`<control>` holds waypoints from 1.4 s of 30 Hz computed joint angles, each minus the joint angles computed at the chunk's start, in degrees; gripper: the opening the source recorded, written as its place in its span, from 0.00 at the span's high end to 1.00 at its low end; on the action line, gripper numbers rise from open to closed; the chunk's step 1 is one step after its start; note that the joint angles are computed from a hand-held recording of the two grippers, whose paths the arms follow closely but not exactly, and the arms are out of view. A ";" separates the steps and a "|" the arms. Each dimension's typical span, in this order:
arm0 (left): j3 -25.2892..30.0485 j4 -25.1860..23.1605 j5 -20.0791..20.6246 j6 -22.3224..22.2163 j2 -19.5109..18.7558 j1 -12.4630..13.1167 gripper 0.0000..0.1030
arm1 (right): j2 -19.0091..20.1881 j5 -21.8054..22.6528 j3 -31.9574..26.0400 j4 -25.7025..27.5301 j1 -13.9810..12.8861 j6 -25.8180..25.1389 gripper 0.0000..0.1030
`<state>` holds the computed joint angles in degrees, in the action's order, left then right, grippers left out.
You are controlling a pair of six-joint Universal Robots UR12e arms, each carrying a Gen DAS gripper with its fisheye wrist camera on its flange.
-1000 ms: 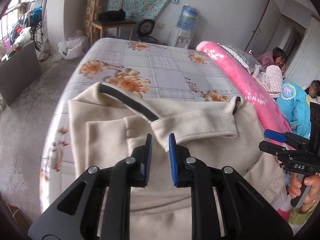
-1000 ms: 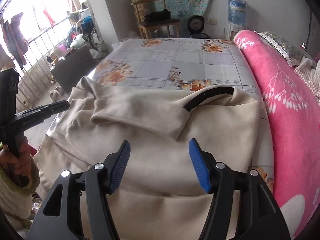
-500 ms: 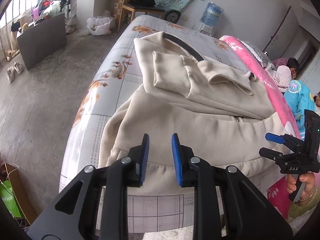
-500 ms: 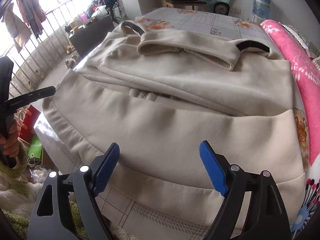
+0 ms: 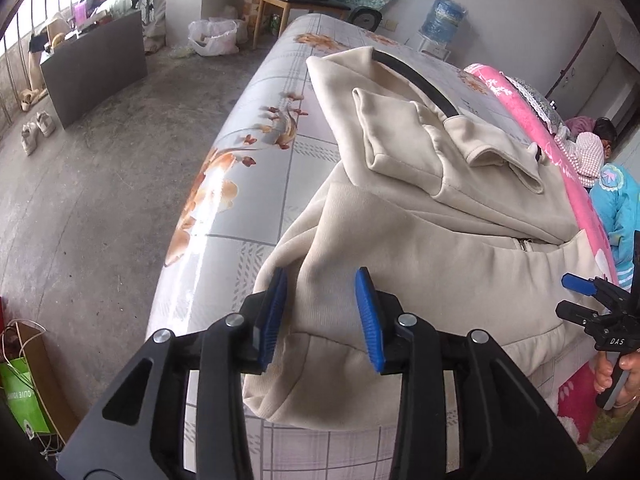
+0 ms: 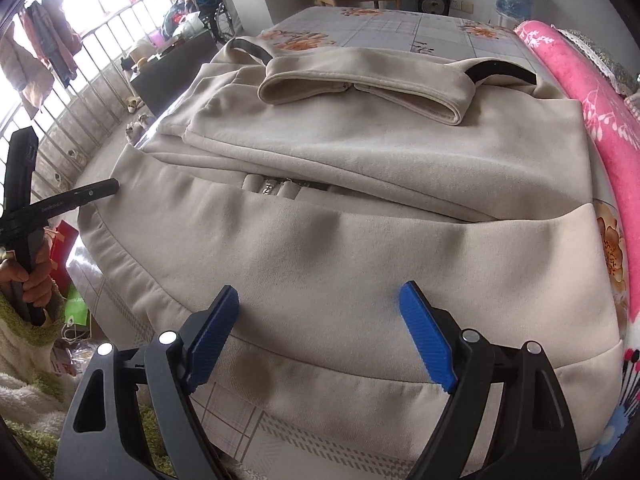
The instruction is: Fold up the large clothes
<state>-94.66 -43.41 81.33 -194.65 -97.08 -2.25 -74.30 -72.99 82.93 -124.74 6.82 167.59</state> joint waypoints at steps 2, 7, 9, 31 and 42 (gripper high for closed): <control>-0.14 0.16 -2.21 0.21 0.03 0.76 0.66 | 0.08 -0.20 -0.14 0.11 0.08 0.01 0.22; -0.52 1.57 -6.90 1.59 -0.03 1.68 0.66 | 0.17 -0.53 -0.28 0.07 0.20 0.15 0.22; -1.33 4.08 -10.93 2.05 0.26 2.22 0.66 | 0.19 -0.57 -0.31 0.11 0.22 0.15 0.22; 3.56 -1.76 0.85 5.77 -2.65 -1.94 0.73 | 0.30 -0.69 -0.01 -1.13 0.33 0.28 0.20; 7.41 -6.41 24.96 8.55 -5.17 -9.33 0.78 | -2.82 0.33 3.41 -6.71 -2.54 4.41 0.20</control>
